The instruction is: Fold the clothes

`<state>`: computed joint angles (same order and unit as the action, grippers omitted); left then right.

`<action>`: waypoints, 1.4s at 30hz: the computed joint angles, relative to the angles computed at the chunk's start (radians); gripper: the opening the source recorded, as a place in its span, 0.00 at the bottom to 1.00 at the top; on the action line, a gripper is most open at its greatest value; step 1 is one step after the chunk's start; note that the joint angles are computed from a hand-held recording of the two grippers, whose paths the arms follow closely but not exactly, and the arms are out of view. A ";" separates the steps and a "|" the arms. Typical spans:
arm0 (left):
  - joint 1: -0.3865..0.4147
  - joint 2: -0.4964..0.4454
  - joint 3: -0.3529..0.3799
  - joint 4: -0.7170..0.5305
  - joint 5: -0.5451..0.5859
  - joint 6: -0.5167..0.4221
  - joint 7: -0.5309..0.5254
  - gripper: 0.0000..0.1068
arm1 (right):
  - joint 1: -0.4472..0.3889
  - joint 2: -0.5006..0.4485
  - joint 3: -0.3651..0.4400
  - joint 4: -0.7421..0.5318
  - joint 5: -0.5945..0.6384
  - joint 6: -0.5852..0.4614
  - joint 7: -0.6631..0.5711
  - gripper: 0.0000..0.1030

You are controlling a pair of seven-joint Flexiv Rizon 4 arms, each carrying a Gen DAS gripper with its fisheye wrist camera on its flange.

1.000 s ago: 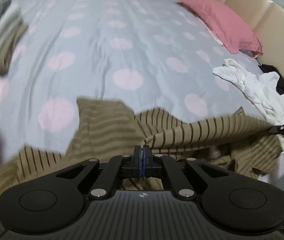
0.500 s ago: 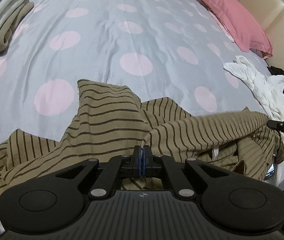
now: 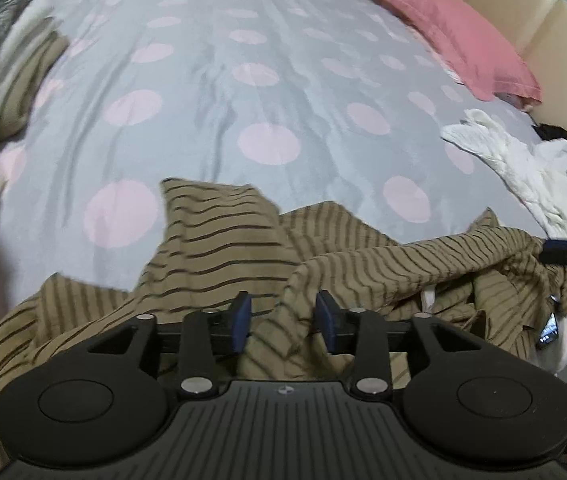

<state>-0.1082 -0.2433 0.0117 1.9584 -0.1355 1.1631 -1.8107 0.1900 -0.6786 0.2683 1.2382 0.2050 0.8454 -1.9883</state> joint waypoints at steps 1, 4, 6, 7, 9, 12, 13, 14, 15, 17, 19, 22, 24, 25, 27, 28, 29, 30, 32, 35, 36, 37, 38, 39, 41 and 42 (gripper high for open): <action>0.001 0.006 0.002 0.002 -0.009 -0.016 -0.015 0.34 | 0.008 -0.005 -0.010 -0.003 -0.009 -0.008 0.017 0.44; 0.007 0.023 0.000 0.006 -0.046 -0.080 -0.052 0.34 | 0.030 -0.017 -0.032 -0.008 -0.039 -0.027 0.063 0.44; 0.017 0.030 -0.016 0.019 -0.092 -0.092 -0.038 0.34 | 0.041 -0.022 -0.042 -0.005 -0.064 -0.034 0.080 0.44; 0.019 0.029 -0.024 0.020 -0.110 -0.098 -0.025 0.34 | 0.050 -0.025 -0.052 -0.003 -0.082 -0.036 0.093 0.44; 0.014 0.021 -0.027 0.004 -0.108 -0.133 -0.023 0.34 | 0.068 -0.032 -0.072 0.004 -0.120 -0.040 0.125 0.44; 0.002 -0.002 -0.021 -0.030 -0.070 -0.186 -0.041 0.23 | 0.070 -0.048 -0.068 -0.003 -0.143 -0.068 0.139 0.43; 0.000 -0.009 -0.022 -0.038 -0.063 -0.195 -0.039 0.16 | 0.072 -0.050 -0.069 -0.001 -0.153 -0.073 0.138 0.39; -0.003 -0.012 -0.020 -0.042 -0.053 -0.194 -0.040 0.13 | 0.072 -0.052 -0.068 -0.001 -0.159 -0.079 0.137 0.21; -0.006 -0.014 -0.019 -0.042 -0.044 -0.185 -0.040 0.08 | 0.072 -0.053 -0.068 -0.001 -0.164 -0.085 0.136 0.12; -0.011 -0.007 -0.017 -0.026 -0.036 -0.125 -0.036 0.03 | 0.063 -0.044 -0.060 0.007 -0.155 -0.060 0.132 0.05; -0.015 0.004 -0.012 -0.010 -0.024 -0.060 -0.042 0.03 | 0.049 -0.029 -0.046 0.019 -0.133 -0.012 0.124 0.04; -0.032 0.023 0.015 0.007 0.031 0.053 -0.105 0.02 | 0.025 0.007 -0.025 0.054 -0.085 0.107 0.117 0.04; -0.048 0.032 0.043 -0.007 0.100 0.093 -0.167 0.02 | 0.012 0.029 -0.012 0.075 -0.064 0.181 0.108 0.04; -0.055 0.036 0.057 -0.020 0.139 0.105 -0.199 0.02 | 0.004 0.041 -0.004 0.084 -0.054 0.214 0.101 0.04; -0.070 0.041 0.084 -0.052 0.223 0.122 -0.264 0.02 | -0.008 0.057 0.013 0.089 -0.037 0.257 0.090 0.04; -0.075 0.042 0.092 -0.077 0.262 0.122 -0.288 0.02 | -0.010 0.069 0.018 0.099 -0.034 0.294 0.078 0.04; -0.077 0.045 0.095 -0.095 0.291 0.123 -0.301 0.02 | -0.012 0.079 0.023 0.108 -0.032 0.330 0.067 0.04; -0.078 0.047 0.096 -0.115 0.317 0.123 -0.311 0.02 | -0.015 0.090 0.030 0.116 -0.029 0.367 0.057 0.04; -0.084 0.048 0.100 -0.163 0.371 0.115 -0.341 0.02 | -0.036 0.106 0.063 0.114 -0.015 0.395 0.029 0.04; -0.089 0.038 0.104 -0.235 0.439 0.106 -0.384 0.02 | -0.038 0.120 0.073 0.091 -0.012 0.399 0.019 0.04; -0.087 0.036 0.100 -0.256 0.450 0.101 -0.380 0.02 | -0.030 0.123 0.064 0.085 -0.019 0.401 0.025 0.04; -0.086 0.032 0.097 -0.277 0.459 0.094 -0.376 0.02 | -0.024 0.125 0.056 0.082 -0.026 0.410 0.030 0.04; -0.086 0.028 0.094 -0.300 0.468 0.080 -0.370 0.02 | -0.024 0.127 0.055 0.081 -0.026 0.420 0.031 0.04; -0.088 0.023 0.091 -0.325 0.479 0.060 -0.358 0.02 | -0.023 0.130 0.055 0.080 -0.028 0.431 0.032 0.04; -0.093 0.012 0.084 -0.378 0.499 0.007 -0.326 0.02 | -0.024 0.136 0.058 0.081 -0.028 0.459 0.032 0.04; -0.095 0.009 0.079 -0.397 0.506 -0.013 -0.310 0.02 | -0.027 0.138 0.063 0.081 -0.028 0.468 0.031 0.04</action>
